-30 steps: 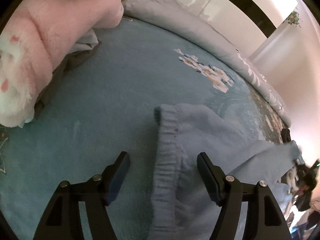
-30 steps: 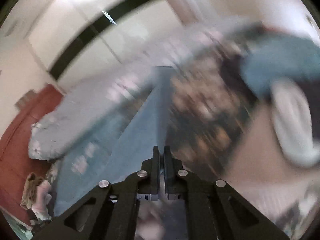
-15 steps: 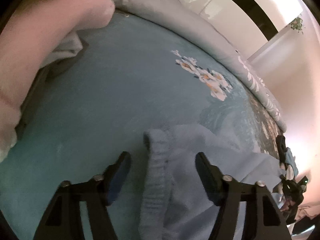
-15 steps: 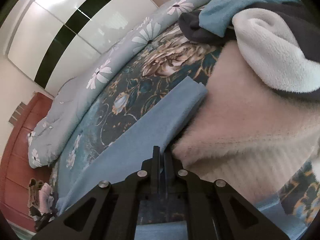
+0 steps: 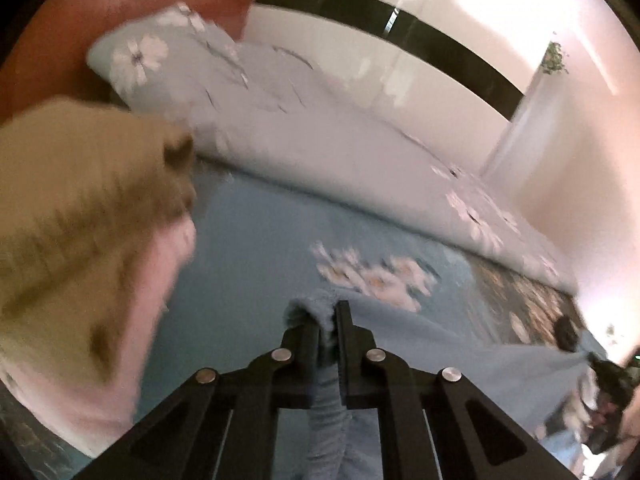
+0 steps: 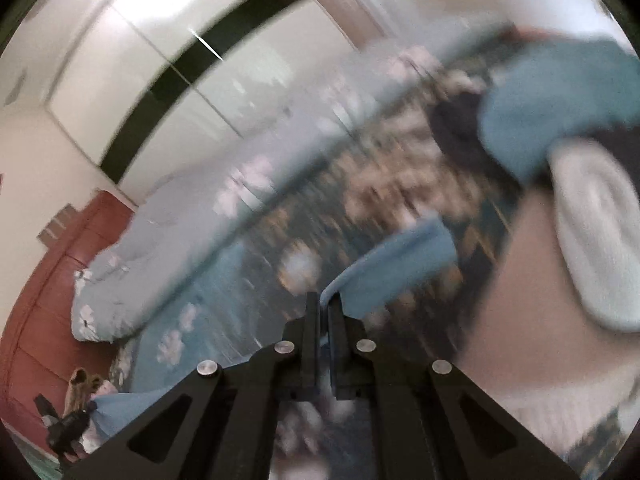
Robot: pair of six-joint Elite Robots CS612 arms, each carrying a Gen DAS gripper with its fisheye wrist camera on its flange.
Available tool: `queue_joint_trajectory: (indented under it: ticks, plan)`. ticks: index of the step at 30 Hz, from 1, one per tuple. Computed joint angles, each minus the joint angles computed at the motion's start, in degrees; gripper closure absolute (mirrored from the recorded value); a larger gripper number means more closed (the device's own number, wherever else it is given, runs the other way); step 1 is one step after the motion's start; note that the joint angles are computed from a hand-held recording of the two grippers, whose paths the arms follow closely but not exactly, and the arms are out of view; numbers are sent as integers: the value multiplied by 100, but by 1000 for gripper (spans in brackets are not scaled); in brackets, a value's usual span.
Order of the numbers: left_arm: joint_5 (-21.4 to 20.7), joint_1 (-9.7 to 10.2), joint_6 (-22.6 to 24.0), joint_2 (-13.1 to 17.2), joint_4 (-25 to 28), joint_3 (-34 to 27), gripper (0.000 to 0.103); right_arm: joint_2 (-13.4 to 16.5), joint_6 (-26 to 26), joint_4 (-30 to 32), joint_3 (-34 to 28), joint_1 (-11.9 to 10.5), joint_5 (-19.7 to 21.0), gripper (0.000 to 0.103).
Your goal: Fold clothes
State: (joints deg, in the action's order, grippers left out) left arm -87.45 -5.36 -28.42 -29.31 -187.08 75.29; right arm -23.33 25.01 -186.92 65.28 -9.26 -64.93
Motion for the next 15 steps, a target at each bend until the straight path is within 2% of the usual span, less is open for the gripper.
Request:
queue_joint_trajectory:
  ticks: [2,5,6,8,13,15]
  plan:
    - [20,31,-71,115,513,-280,95,56,-10,18,-169,34,-52,100]
    - [-177,108,-238,385,1397,-778,95,229,-163,929,-524,87,-220,100]
    - [-208,115,-237,433,1537,-854,95,307,-206,1353,-667,101,-277,100]
    - [-270,130,-234,531,1821,-1012,94,411,-174,1758,-811,109,-291,100]
    - [-499,167,-393,573,1969,-1055,92,469,-521,2155,-966,182,-645,100]
    - [-663,177,-488,531,1880,-970,87,467,-588,2316,-1019,200,-713,100]
